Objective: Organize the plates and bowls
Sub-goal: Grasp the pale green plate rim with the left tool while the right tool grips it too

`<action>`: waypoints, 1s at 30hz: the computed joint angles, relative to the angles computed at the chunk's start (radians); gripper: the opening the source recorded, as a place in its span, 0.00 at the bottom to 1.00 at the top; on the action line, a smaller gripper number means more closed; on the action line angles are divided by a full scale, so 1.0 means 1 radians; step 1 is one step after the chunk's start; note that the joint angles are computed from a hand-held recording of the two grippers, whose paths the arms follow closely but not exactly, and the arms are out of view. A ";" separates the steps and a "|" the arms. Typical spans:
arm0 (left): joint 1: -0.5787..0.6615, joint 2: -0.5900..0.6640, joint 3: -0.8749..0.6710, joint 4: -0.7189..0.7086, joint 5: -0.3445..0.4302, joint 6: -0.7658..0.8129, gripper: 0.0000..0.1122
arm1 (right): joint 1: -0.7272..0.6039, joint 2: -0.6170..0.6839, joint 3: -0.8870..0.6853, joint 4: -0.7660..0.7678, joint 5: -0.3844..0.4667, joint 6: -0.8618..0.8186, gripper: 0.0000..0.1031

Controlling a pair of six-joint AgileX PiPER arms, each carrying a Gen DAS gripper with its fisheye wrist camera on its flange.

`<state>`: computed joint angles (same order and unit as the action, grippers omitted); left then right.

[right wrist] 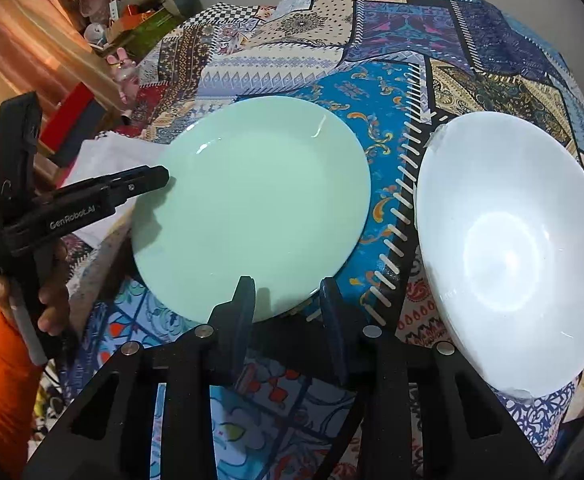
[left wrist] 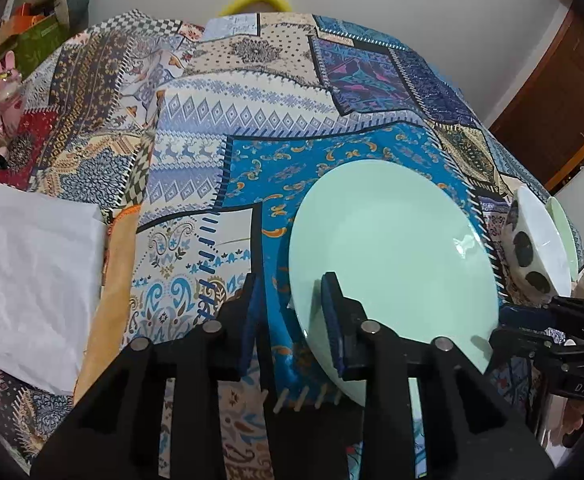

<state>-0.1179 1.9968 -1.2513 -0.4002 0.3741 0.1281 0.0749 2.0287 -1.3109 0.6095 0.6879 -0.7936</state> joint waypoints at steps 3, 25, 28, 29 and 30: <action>0.008 0.008 -0.007 -0.067 0.003 0.068 0.23 | -0.003 0.039 -0.049 -0.030 0.048 0.063 0.29; -0.062 -0.280 0.372 -0.087 -0.084 0.147 0.18 | 0.024 0.012 -0.015 -0.112 0.064 0.073 0.25; -0.066 -0.322 0.420 -0.133 -0.069 0.169 0.18 | 0.028 -0.007 0.017 -0.118 0.056 0.047 0.25; -0.069 -0.334 0.432 -0.135 -0.064 0.165 0.18 | 0.027 -0.010 0.021 -0.122 0.059 0.041 0.25; -0.072 -0.346 0.444 -0.142 -0.057 0.171 0.18 | 0.027 -0.017 0.031 -0.124 0.059 0.033 0.25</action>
